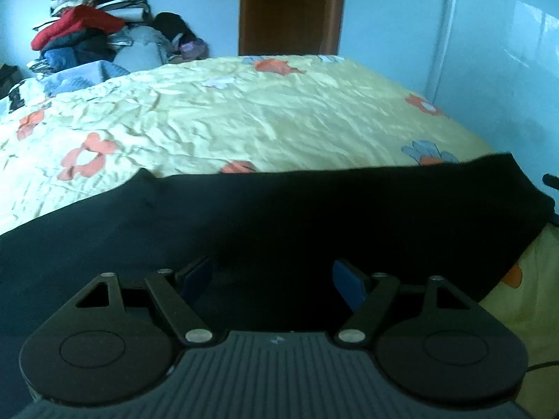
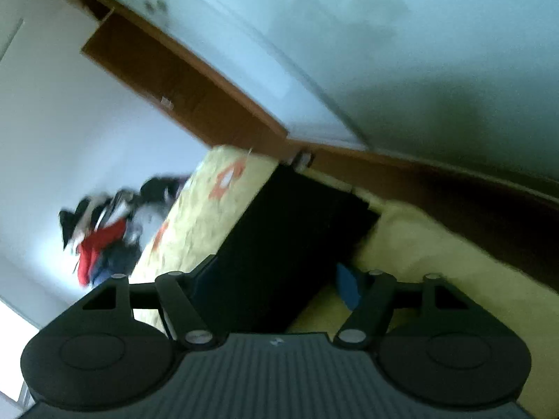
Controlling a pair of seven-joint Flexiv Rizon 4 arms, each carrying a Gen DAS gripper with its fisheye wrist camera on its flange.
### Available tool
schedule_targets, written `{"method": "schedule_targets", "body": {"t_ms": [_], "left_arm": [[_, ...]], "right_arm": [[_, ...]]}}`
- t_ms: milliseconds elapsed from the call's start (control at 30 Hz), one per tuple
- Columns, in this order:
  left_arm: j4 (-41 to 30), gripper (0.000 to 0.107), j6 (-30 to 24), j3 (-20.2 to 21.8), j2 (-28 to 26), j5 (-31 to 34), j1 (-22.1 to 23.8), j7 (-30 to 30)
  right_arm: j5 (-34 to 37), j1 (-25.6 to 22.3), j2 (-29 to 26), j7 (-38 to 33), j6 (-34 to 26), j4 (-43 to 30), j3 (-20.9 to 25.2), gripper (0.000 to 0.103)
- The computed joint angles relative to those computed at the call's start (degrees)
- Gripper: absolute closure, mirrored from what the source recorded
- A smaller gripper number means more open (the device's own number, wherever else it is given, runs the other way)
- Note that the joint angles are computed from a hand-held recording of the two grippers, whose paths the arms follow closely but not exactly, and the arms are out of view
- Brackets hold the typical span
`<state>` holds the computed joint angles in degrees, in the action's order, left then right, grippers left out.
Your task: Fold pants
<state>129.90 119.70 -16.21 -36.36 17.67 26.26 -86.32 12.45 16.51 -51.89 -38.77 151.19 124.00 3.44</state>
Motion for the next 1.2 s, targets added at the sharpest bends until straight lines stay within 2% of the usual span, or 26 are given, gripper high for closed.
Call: {"method": "schedule_targets", "body": {"t_ms": [33, 67, 133, 167, 233, 333, 467, 600, 733, 800, 967, 1100, 1133, 1200], "left_arm": [[0.3, 0.028, 0.4, -0.1, 0.2, -0.1, 0.3, -0.5], [0.6, 0.027, 1.1, -0.1, 0.4, -0.1, 0.9, -1.1], [1.0, 0.027, 1.0, -0.2, 1.0, -0.3, 1.7, -2.5], [1.2, 0.027, 0.6, -0.5, 1.3, -0.3, 2.4, -3.3], [1.6, 0.027, 0.2, -1.5, 1.7, 0.0, 4.3, -4.9], [2.1, 0.027, 0.5, 0.1, 2.7, -1.4, 4.1, -6.9], [2.4, 0.026, 0.1, 1.8, 3.9, -2.3, 4.0, -8.5], [3.2, 0.025, 1.3, 3.7, 4.6, -2.5, 4.1, -10.0], [3.9, 0.024, 1.9, 5.8, 5.2, -2.9, 4.2, -11.0], [4.1, 0.024, 2.1, 6.7, 5.3, -2.9, 4.3, -11.3], [4.4, 0.024, 1.6, 6.9, 5.7, -2.7, 6.1, -12.7], [3.9, 0.022, 0.9, 6.5, 5.5, -2.5, 6.8, -13.5], [3.7, 0.022, 0.7, 6.3, 5.4, -2.5, 6.8, -13.5], [3.1, 0.02, -0.1, 5.9, 5.2, -2.4, 6.8, -13.1]], "right_arm": [[1.6, 0.8, -0.2, -0.4, -1.1, -1.0, -0.6, 0.052], [3.0, 1.5, -0.4, -0.6, -2.8, -2.2, -1.2, 0.073], [3.6, 1.1, -1.6, 0.4, -3.8, -3.8, -0.9, 0.092], [3.5, 0.7, -2.2, 1.1, -3.3, -4.3, -0.6, 0.095], [5.6, 2.0, -2.3, 0.9, -2.4, -4.9, -1.0, 0.095], [6.7, 5.3, -0.9, -3.3, 0.6, -4.8, -2.4, 0.096], [-0.4, 7.8, 2.6, -10.4, 0.8, -5.6, -2.4, 0.096], [-9.8, 9.5, 4.0, -15.7, -2.6, -8.3, -0.2, 0.096], [-21.1, 10.4, 2.0, -18.0, -6.8, -11.9, 2.8, 0.096], [-27.4, 10.8, 1.0, -18.5, -11.3, -13.7, 3.9, 0.095], [-34.4, 13.7, -0.8, -22.6, -19.7, -17.2, 4.9, 0.095], [-27.1, 24.0, 1.3, -33.9, -27.3, -17.8, -2.9, 0.093], [-26.2, 25.8, 1.8, -35.4, -29.9, -17.6, -4.2, 0.088], [-22.5, 29.1, 1.9, -39.4, -28.2, -15.8, -5.7, 0.079]]}}
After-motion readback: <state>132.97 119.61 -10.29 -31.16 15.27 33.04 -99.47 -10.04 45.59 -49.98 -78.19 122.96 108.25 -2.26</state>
